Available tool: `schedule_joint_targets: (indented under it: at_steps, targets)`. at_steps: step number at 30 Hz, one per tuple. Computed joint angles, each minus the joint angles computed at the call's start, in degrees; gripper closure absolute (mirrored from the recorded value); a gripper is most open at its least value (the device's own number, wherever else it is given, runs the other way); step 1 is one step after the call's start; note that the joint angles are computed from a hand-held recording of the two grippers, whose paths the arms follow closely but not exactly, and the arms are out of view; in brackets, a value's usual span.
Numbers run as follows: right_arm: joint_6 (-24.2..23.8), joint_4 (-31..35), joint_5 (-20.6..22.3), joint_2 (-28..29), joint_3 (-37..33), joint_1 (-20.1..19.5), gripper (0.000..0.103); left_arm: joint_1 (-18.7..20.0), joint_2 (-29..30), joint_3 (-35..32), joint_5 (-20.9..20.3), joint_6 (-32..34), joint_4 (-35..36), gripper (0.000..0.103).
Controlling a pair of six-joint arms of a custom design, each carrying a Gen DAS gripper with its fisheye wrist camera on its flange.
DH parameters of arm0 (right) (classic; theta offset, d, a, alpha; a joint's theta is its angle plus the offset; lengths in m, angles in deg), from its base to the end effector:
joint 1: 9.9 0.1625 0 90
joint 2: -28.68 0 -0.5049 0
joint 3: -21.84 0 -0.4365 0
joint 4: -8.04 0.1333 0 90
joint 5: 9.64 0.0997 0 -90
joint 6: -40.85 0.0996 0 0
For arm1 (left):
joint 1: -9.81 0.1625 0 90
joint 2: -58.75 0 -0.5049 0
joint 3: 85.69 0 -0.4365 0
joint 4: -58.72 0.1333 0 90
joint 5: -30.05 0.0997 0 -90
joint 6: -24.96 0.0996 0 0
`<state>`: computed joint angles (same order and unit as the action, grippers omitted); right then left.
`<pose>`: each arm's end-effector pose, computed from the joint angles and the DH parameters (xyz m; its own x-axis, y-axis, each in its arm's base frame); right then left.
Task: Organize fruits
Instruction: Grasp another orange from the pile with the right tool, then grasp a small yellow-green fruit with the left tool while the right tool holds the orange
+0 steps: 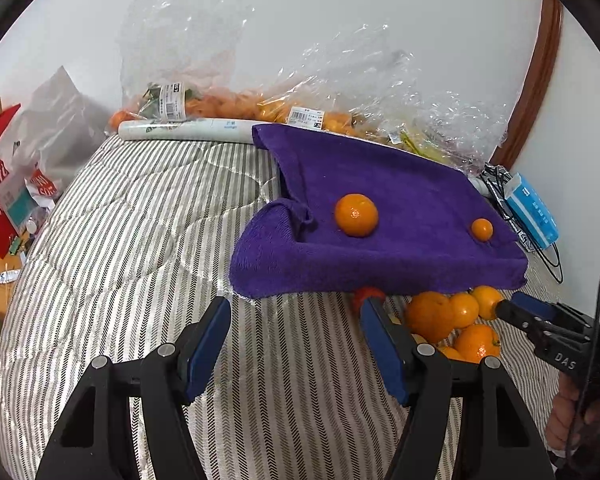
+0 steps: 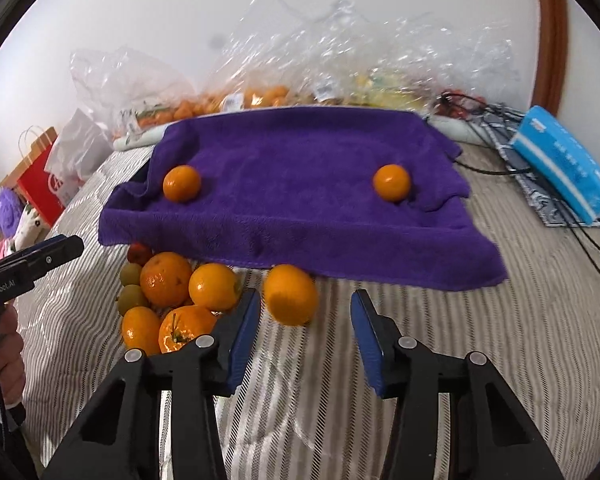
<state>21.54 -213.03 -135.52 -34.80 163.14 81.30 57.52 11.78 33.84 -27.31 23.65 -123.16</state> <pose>0.0842 -0.4402 0.2192 -0.7696 0.2293 0.5959 -0.2830 0.7142 -0.6402 -0.2635 -0.5676 0.0690 -0.7573 0.4185 -0.5013 0.6178 0.7078 -0.3424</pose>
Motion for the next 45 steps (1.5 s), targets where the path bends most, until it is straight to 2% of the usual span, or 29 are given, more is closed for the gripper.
schedule_joint_targets:
  at_steps: [4,6,7,15,21,31,34,39,45]
  targets:
    - [-0.5,2.5,0.9,0.6,-1.3,-1.0,0.056,0.4,0.0,-0.2,-1.1,-0.5,1.1,0.038]
    - [-0.5,3.9,1.5,0.7,-1.9,-1.4,0.062,0.7,0.0,-0.4,-2.6,-0.4,1.8,0.038]
    - [-0.6,4.2,1.5,0.8,-2.0,-1.5,0.070,0.8,0.0,-0.5,-3.3,-0.4,2.1,0.038]
    - [-3.4,-0.4,2.2,-0.1,-0.2,-2.2,0.070,0.7,1.9,-1.6,-5.8,-0.5,4.3,0.039]
    - [-2.7,-2.3,2.0,-2.5,1.6,-3.8,0.070,0.3,3.1,-2.3,-6.4,-0.5,5.7,0.043]
    - [-2.7,-2.6,1.2,-2.7,1.9,-4.4,0.070,1.0,2.7,-2.4,-10.1,-0.8,7.4,0.074]
    - [-2.4,-2.7,1.3,-2.7,2.0,-4.4,0.070,0.7,2.1,-1.8,-8.9,-0.7,7.2,0.074]
    - [-2.2,-2.7,1.6,-2.9,2.2,-4.5,0.070,1.4,2.0,-2.3,-10.6,-1.7,8.4,0.072]
    - [-1.8,-2.5,1.5,-3.0,2.3,-4.5,0.070,1.1,3.0,-2.9,-10.2,-2.1,7.8,0.071]
